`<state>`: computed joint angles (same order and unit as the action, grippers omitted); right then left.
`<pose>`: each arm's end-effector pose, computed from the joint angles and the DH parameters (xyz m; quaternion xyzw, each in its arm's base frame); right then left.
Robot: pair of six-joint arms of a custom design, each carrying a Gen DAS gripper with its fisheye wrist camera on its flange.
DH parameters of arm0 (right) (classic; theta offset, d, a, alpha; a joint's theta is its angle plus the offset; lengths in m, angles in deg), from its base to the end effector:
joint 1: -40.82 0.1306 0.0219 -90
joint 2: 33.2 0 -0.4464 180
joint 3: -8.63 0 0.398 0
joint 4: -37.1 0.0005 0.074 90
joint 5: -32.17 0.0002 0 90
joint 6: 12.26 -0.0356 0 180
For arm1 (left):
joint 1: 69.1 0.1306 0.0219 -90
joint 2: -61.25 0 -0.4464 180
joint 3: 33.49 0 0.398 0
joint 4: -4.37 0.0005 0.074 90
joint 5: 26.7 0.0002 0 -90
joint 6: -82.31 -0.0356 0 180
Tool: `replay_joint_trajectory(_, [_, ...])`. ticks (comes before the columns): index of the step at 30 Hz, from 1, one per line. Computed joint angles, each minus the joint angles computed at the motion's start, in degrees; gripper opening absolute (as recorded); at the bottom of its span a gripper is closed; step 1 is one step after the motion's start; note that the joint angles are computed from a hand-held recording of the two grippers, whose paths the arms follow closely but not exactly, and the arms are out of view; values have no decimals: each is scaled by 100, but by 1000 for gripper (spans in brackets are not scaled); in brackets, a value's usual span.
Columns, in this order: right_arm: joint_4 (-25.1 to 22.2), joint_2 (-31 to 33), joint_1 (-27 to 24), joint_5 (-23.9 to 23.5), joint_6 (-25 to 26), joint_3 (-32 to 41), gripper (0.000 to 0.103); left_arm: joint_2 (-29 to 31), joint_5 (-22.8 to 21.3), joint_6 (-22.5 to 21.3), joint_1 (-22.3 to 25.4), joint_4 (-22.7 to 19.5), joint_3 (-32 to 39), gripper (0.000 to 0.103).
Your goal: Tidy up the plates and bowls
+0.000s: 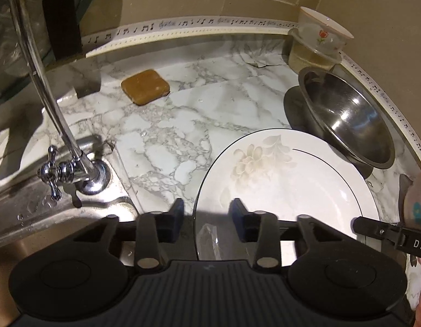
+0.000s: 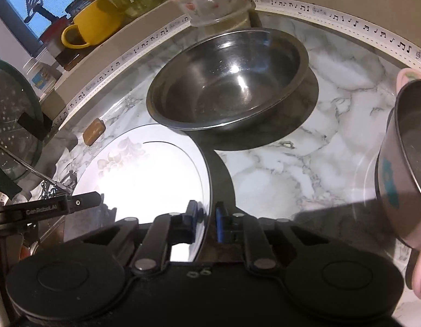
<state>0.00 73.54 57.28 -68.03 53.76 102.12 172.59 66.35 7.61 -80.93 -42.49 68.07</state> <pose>0.5808 0.1776 0.3828 0.0314 0.9370 0.1952 0.2881 0.6226 -0.1329 0.3872 -0.0214 0.9574 -0.0921 0.2729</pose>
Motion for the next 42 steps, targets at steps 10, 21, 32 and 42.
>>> replay_joint_trajectory(10, [-193,-21,35,137,-130,55,10,-61,37,-67,-44,-78,-31,25])
replay_joint_trajectory(21, [-250,-875,-107,226,-250,-793,10,-690,243,62,-355,46,-657,21])
replay_joint_trajectory(32, [-464,-1883,-325,208,-300,-1735,10,-1299,425,83,-897,-116,-1247,21])
replay_joint_trajectory(42, [-302,-2234,-386,237,-246,-2250,10,-1366,256,-1,-1151,-151,-1453,21])
